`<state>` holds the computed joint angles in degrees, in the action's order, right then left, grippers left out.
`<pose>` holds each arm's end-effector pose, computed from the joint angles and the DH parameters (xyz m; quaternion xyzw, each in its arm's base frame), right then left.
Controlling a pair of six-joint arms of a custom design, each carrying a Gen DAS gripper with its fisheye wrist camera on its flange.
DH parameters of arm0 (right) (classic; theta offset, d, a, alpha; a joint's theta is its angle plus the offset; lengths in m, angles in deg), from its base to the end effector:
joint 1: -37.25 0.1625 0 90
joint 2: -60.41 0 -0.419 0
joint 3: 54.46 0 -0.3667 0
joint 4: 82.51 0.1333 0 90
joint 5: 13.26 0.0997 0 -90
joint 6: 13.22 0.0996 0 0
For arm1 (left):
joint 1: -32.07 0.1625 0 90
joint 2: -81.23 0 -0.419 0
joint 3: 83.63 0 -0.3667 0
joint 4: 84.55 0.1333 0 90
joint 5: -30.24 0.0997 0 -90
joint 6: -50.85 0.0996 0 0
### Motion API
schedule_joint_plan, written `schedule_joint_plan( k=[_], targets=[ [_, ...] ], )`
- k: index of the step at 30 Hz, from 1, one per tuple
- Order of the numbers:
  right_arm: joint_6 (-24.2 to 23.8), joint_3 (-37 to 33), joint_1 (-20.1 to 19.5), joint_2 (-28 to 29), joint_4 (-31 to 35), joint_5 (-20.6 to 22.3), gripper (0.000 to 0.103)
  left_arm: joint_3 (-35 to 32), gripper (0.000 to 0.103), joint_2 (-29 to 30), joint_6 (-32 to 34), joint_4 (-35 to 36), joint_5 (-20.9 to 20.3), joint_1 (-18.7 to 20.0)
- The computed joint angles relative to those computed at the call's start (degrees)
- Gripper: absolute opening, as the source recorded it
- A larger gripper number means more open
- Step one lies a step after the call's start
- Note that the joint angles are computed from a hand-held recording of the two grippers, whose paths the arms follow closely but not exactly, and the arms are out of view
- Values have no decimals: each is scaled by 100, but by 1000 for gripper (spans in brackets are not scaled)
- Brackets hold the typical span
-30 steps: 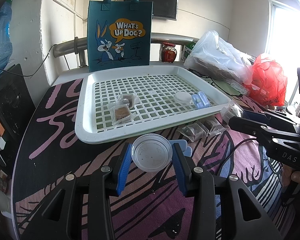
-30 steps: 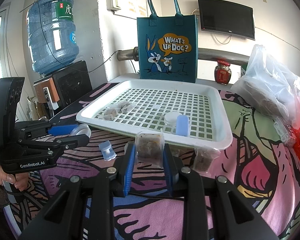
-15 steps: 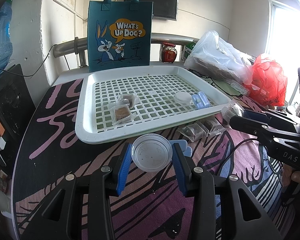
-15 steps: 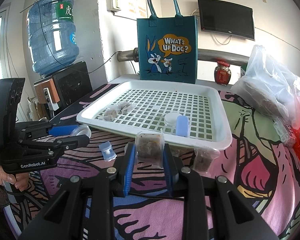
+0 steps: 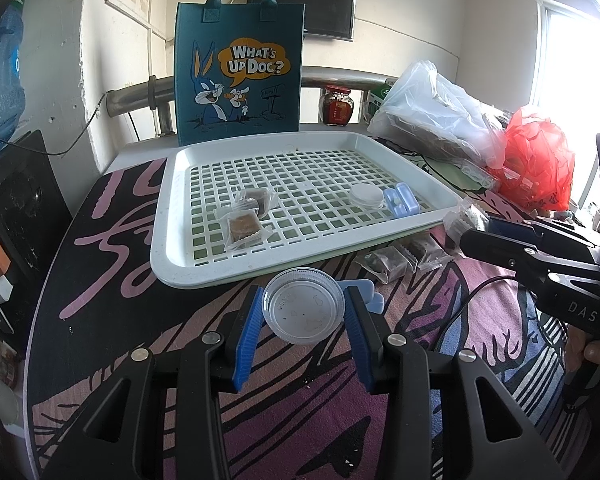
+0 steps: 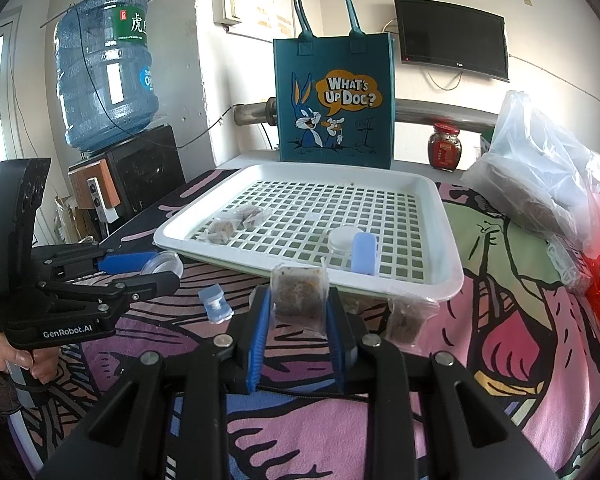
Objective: Organize objects
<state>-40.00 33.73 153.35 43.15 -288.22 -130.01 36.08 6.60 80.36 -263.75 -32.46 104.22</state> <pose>0.3669 -0.5478 -0.0527 0.3216 -0.8447 0.3693 0.2161 0.0161 -0.5338 0.3127 0.2805 0.8604 -0.3409 0.2547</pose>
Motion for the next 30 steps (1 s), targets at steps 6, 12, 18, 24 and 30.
schedule_joint_plan(
  k=[6, 12, 18, 24, 30],
  targets=[
    [22, 13, 5, -18, 7, 14, 26, -1, 40, -5, -85, 10, -1, 19],
    [236, 99, -49, -141, 140, 192, 26, -139, 40, -140, -270, 409, -157, 66],
    [469, 62, -102, -474, 367, 636, 26, -761, 40, -83, -309, 911, -149, 32],
    [745, -661, -232, -529, 1248, 977, 26, -1757, 40, 488, -384, 1310, -40, 84],
    [1267, -1629, -434, -148, 2280, 558, 26, -2638, 40, 1212, -509, 1553, 279, 266]
  ],
)
